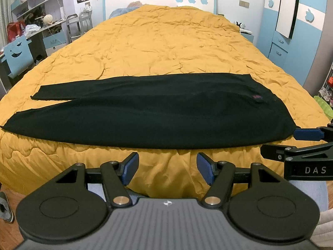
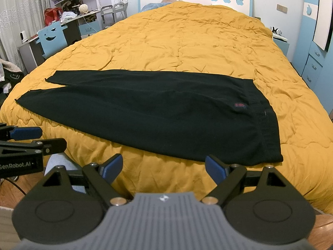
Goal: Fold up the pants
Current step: 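Lower both grippers to the trouser waistband and close on it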
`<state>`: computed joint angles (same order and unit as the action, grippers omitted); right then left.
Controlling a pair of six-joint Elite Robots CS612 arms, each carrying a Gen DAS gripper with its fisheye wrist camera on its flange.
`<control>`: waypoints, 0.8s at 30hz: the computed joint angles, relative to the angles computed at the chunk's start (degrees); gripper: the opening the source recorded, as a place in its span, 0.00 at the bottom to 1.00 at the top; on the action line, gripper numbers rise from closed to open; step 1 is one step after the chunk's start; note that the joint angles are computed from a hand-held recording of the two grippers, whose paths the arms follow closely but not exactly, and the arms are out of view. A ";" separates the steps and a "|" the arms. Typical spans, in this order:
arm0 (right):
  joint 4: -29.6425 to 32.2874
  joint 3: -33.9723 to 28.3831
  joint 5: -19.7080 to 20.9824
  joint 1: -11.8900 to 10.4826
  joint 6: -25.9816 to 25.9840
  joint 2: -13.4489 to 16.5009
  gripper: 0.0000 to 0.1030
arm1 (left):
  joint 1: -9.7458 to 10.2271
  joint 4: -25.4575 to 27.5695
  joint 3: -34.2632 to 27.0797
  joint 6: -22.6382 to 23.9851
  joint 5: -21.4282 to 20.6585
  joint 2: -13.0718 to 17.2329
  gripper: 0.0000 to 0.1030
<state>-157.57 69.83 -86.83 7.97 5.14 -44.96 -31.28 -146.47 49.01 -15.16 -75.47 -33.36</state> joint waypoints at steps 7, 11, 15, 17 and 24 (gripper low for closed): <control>-0.16 0.01 -0.02 -0.04 0.03 0.00 0.80 | 0.16 0.35 -0.39 -0.06 -1.18 0.13 0.73; -2.28 0.42 1.42 -0.83 0.25 -0.07 0.80 | 0.75 0.56 -1.29 -0.31 -2.70 0.51 0.67; -7.32 0.46 2.55 -2.05 -0.77 0.73 0.80 | 1.57 -2.08 -1.21 1.25 -1.02 0.96 0.58; -9.06 -0.05 2.96 -2.72 -2.27 1.40 0.80 | 2.22 -3.19 -1.49 2.65 -0.09 1.26 0.57; -7.53 -4.06 3.11 -5.27 -12.94 4.57 0.80 | 4.95 -7.96 -1.92 11.35 6.60 2.61 0.57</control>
<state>-165.10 65.77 -83.73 2.70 -7.80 -40.38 -26.34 -154.43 47.09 -3.81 -68.87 -30.75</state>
